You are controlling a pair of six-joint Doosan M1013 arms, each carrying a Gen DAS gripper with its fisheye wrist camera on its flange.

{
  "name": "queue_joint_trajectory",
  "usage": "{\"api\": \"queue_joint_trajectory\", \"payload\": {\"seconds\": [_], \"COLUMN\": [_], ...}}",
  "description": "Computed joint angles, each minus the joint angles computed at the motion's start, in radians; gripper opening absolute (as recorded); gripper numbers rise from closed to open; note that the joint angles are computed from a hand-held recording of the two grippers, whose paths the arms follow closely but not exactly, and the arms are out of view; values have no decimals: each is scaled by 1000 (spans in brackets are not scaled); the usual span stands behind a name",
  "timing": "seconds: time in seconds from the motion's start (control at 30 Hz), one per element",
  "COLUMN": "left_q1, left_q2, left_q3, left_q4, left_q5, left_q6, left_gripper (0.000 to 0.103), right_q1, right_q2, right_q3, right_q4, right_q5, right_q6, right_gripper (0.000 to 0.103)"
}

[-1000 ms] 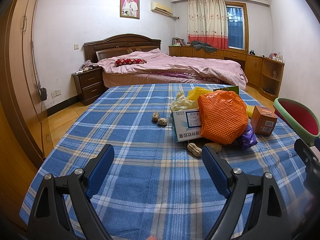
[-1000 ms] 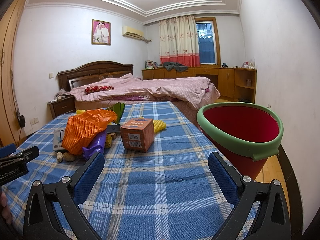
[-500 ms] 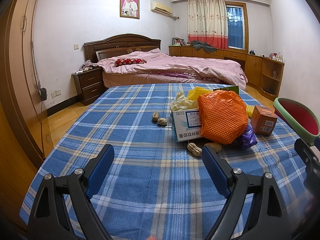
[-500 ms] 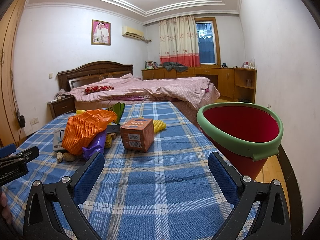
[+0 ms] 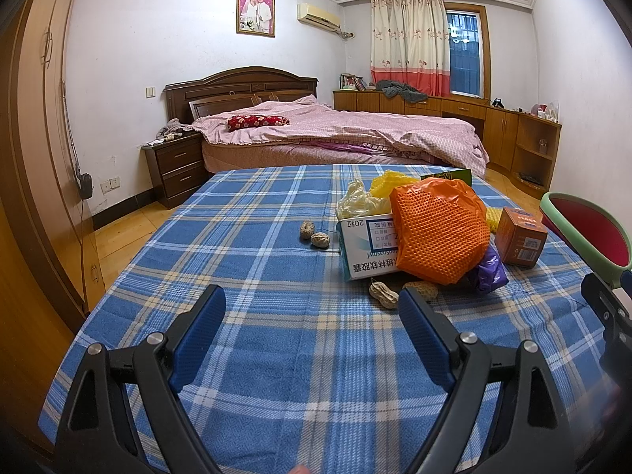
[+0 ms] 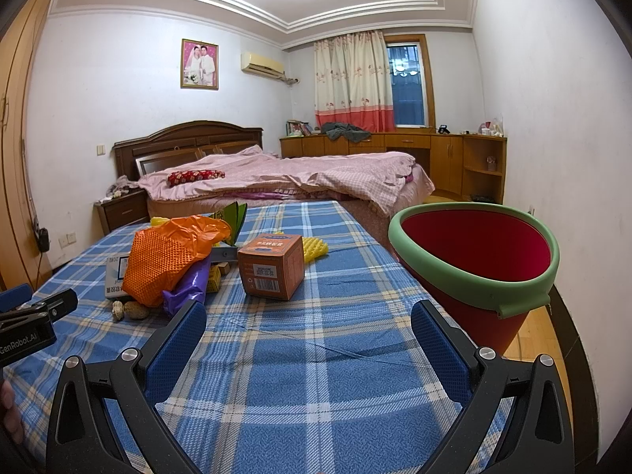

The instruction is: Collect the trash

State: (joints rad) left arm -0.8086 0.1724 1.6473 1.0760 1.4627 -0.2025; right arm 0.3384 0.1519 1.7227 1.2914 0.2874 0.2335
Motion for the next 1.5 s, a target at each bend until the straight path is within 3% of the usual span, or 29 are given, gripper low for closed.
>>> {"api": "queue_joint_trajectory", "payload": {"seconds": [0.23,0.47,0.6,0.87,1.03,1.3,1.5], "left_q1": [3,21,33,63,79,115,138], "left_q2": [-1,-19,-28,-37,-29,-18,0], "left_q3": [4,7,5,-18,-41,-72,-102], "left_q4": [1,-35,-60,-116,-129,-153,-154], "left_q5": [-9,-68,-109,-180,-203,-259,-304], "left_q6": [-10,-4,12,70,112,159,214], "left_gripper": [89,89,89,86,86,86,86], "right_q1": [-1,3,-5,-35,-46,-44,-48], "right_q2": [0,6,10,24,33,64,82], "right_q3": [1,-8,-38,-87,-108,-174,-207], "right_q4": [19,-70,-243,-297,-337,-525,-559], "right_q5": [5,19,74,219,246,305,332], "right_q6": [-19,62,229,281,354,504,552], "right_gripper": [103,103,103,103,103,103,103]}}
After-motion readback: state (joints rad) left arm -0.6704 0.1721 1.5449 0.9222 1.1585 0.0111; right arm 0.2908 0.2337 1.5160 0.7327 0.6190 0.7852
